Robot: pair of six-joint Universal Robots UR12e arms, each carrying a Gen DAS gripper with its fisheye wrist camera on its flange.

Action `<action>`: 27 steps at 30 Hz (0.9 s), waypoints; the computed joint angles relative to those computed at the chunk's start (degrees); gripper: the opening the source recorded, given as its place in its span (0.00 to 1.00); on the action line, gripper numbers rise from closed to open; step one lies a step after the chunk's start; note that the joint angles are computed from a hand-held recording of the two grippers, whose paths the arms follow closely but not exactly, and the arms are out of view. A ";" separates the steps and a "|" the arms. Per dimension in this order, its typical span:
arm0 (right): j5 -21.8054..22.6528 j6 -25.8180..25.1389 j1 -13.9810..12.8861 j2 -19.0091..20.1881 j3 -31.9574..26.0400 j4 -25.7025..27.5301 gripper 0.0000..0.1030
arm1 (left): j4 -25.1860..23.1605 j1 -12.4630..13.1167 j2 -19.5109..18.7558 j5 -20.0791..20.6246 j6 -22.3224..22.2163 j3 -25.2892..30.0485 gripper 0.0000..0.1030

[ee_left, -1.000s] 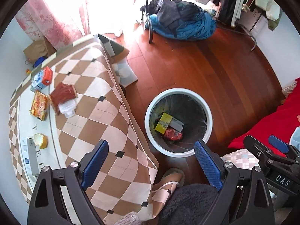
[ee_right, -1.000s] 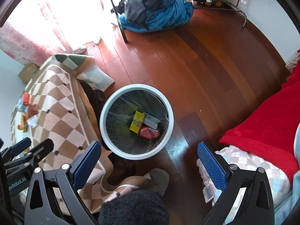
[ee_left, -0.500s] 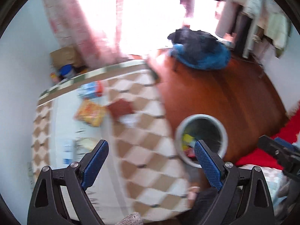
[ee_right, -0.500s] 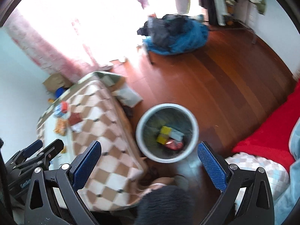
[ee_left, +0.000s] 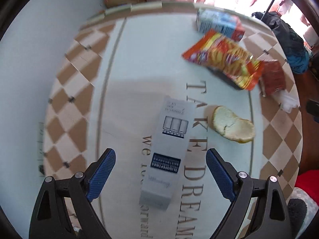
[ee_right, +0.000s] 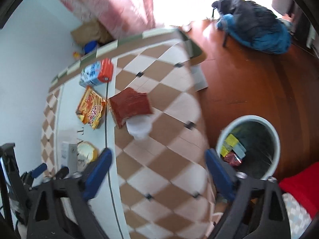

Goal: Collect trash
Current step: 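Grasp the white-blue box with the left tool while the right tool grasps the clear plastic cup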

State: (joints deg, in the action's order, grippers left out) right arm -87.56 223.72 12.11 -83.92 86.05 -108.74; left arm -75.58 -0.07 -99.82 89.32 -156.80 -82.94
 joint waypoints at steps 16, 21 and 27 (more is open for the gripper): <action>0.94 -0.53 0.08 6.04 -3.61 3.21 0.41 | 2.77 0.68 -0.47 -1.74 1.40 -1.50 0.33; 0.52 -1.12 0.64 5.28 -3.31 3.02 0.41 | 5.75 0.83 1.38 -0.85 0.91 -2.94 0.33; -0.41 -1.34 2.43 2.91 -2.10 0.96 0.41 | 9.56 1.44 5.12 -1.44 1.17 -4.61 0.33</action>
